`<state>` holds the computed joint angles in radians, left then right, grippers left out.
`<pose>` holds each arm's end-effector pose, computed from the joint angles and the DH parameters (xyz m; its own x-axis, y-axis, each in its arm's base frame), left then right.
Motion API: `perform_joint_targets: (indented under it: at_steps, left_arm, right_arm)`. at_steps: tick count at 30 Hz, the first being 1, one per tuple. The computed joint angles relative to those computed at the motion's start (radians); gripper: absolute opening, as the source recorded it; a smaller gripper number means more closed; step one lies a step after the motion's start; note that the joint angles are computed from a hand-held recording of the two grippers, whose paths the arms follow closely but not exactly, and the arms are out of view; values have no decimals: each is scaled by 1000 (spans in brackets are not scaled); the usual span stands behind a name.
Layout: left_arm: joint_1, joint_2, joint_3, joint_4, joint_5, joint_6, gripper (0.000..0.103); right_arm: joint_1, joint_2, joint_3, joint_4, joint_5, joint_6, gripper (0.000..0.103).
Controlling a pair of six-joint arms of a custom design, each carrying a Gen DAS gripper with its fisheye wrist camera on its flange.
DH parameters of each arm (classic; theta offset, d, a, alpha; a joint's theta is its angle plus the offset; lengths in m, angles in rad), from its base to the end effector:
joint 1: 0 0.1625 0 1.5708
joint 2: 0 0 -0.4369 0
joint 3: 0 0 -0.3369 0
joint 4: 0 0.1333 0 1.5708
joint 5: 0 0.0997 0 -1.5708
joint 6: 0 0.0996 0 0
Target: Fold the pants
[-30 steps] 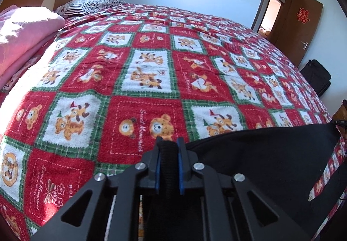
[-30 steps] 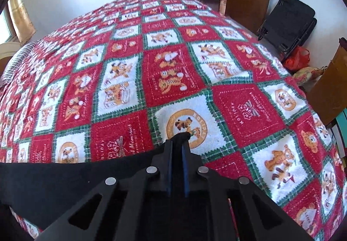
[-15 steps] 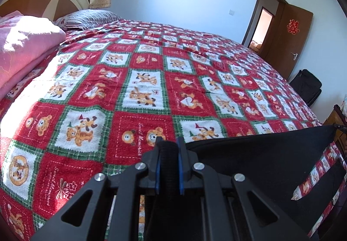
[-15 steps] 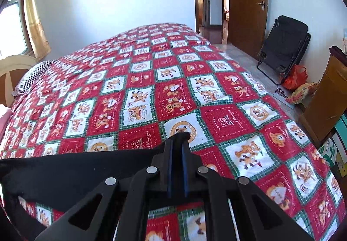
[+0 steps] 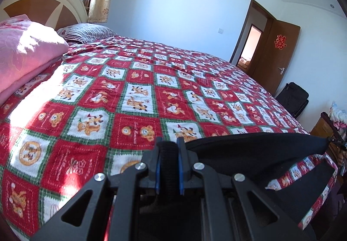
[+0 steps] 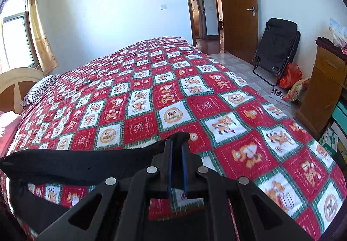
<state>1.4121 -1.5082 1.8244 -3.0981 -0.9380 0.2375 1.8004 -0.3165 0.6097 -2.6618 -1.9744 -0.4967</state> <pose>0.1174 -0.4824 0.5588 -0.8458 -0.3256 -0.4225 0.2620 0.4364 -0.8608 0.2904 -0.8286 0.2085 -0.7678 -0.2674 0.5822 -0.5969 0.6285 -0.4986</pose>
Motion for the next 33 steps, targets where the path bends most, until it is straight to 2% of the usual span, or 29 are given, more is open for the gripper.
perform_joint_targets:
  at_steps: [6,13,17,23,25,27,28,29,30,32,33]
  left_arm:
    - [-10,-64,123,-71,-16,-4,13]
    - [-36,-125,266,-143,8,28,13]
    - [-57,-138,336,-186,61,59,13]
    - [-86,-93,395,-287,187,197,14]
    - [-89,-86,406,-324,192,222,14]
    - [-86,-89,413,-340,186,225,14]
    - [-85,-90,414,-344,182,224,14]
    - [-83,-89,416,-349,181,224,14]
    - [-83,-87,417,-354,180,224,14]
    - [-82,-84,417,-359,180,221,14]
    - [-85,-81,418,-364,182,216,14]
  right_arm:
    - [-25,-137,289,-159,32,16,7]
    - [-60,-236,506,-274,28,17,7]
    - [-78,-267,587,-319,22,15,7]
    - [-82,-299,669,-362,-3,-30,7]
    - [-70,-308,691,-392,-42,-45,8]
    - [-48,-310,725,-486,-90,-82,10]
    - [-36,-314,747,-538,-102,-108,13]
    - [-26,-320,768,-572,-96,-122,22]
    - [-13,-328,790,-598,-77,-132,39]
    - [18,-340,834,-618,-24,-145,64]
    - [35,-338,850,-622,9,-160,65]
